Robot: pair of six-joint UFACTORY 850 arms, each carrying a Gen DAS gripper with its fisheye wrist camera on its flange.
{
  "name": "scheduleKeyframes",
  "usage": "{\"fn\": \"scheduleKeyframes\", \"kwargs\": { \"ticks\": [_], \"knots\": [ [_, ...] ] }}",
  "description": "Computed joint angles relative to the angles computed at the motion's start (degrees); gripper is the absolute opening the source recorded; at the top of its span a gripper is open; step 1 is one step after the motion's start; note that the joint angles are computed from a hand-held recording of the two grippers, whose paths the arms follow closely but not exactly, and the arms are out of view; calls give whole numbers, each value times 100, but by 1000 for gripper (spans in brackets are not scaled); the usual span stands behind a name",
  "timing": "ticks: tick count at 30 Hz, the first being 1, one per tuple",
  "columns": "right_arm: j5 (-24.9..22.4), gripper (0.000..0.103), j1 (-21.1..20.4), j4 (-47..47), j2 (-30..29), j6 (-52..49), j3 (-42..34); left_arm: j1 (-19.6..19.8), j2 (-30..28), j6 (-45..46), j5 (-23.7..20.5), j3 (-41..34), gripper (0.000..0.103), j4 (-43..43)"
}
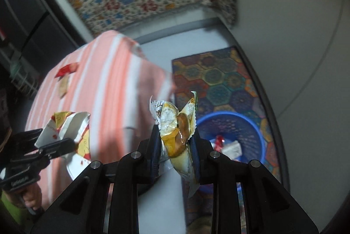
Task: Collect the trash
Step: 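Carry the carton and wrapper to the blue wastebasket and open both grippers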
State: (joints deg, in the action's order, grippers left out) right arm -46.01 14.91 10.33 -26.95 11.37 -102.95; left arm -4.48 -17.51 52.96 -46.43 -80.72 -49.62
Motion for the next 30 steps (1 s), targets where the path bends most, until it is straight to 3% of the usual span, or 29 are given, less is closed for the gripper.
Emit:
{"fn": "scheduleKeyframes", "kwargs": {
  "ticks": [7,16,17,19,20,23,25,27,30],
  "knots": [
    [240,26,-334,-32,32,241,520,-654,-793,-618,304,-587,15,253],
    [518,28,-728,559,76,35,999,-964,-1514,-848,513,-1049,18,501],
    [576,32,-758,623,83,11,1046,-990,-1584,-862,532,-1080,30,503],
    [735,51,-858,948,154,-104,1190,-1057,-1647,-1233,612,-1121,56,781],
    [774,60,-882,1026,182,-129,1211,-1073,-1620,-1345,744,-1065,57,791],
    [1001,62,-867,900,309,-42,1289,-1029,-1506,-1264,831,-926,57,541],
    [1167,66,-845,643,409,222,1356,-999,-1321,-1178,982,-751,57,520],
    [1274,79,-807,316,476,558,1392,-981,-1044,-1043,1212,-519,57,568],
    [1382,84,-759,-80,560,879,1420,-884,-454,-511,1507,31,57,410]
  ]
}}
